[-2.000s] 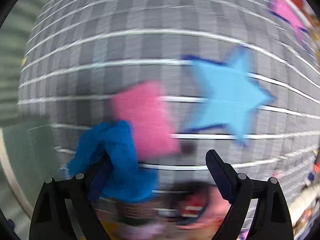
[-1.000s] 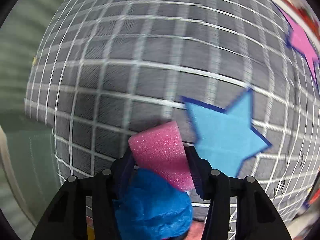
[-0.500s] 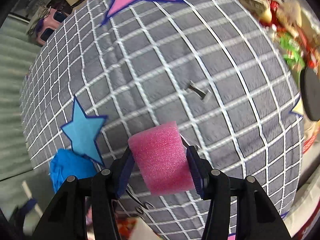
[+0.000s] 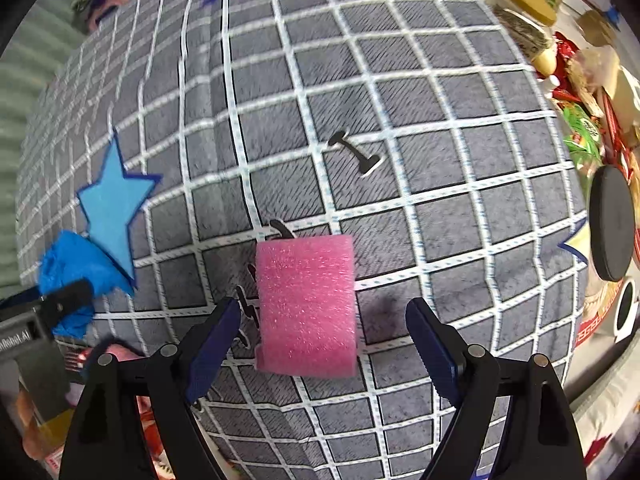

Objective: Organize soft objects
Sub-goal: 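Grasp the pink foam block with the right tool while the left tool grasps a blue crumpled cloth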

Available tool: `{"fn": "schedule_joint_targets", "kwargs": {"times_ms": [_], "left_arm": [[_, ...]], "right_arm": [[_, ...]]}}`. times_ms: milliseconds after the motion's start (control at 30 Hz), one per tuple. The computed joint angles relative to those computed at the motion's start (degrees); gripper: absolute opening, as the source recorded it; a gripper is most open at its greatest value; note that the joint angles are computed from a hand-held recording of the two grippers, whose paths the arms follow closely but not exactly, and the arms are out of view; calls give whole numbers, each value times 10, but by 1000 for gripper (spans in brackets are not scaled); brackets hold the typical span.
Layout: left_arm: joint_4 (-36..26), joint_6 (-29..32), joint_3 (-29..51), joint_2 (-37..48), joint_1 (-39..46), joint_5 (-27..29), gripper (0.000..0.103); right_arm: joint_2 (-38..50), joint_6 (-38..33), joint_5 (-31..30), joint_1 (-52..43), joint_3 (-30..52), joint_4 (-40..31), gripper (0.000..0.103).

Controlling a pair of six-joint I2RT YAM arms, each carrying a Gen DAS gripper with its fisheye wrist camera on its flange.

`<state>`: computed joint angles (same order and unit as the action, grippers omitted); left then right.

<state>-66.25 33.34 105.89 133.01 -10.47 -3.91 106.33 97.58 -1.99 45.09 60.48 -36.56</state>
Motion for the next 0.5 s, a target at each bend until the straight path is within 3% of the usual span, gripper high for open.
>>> {"fn": "schedule_joint_targets", "kwargs": {"times_ms": [133,200,233,333,500], "left_arm": [[4,-31,5,24,-11,-9,103],[9,-52,1,36,-21,-11,103],[14,-57,-5,40,-23,-15,103],[23,-67,-18,48,-24,-11,103],[30,-56,-23,57,1,8,103]], "right_arm": [[32,-14,-23,0,-18,34,88],[45,-15,-25,3,-16,49,103],[49,-17,-34,-1,-25,71,103],[104,-49,-43,-3,41,29,103],[112,-46,-25,6,33,44,103]]}}
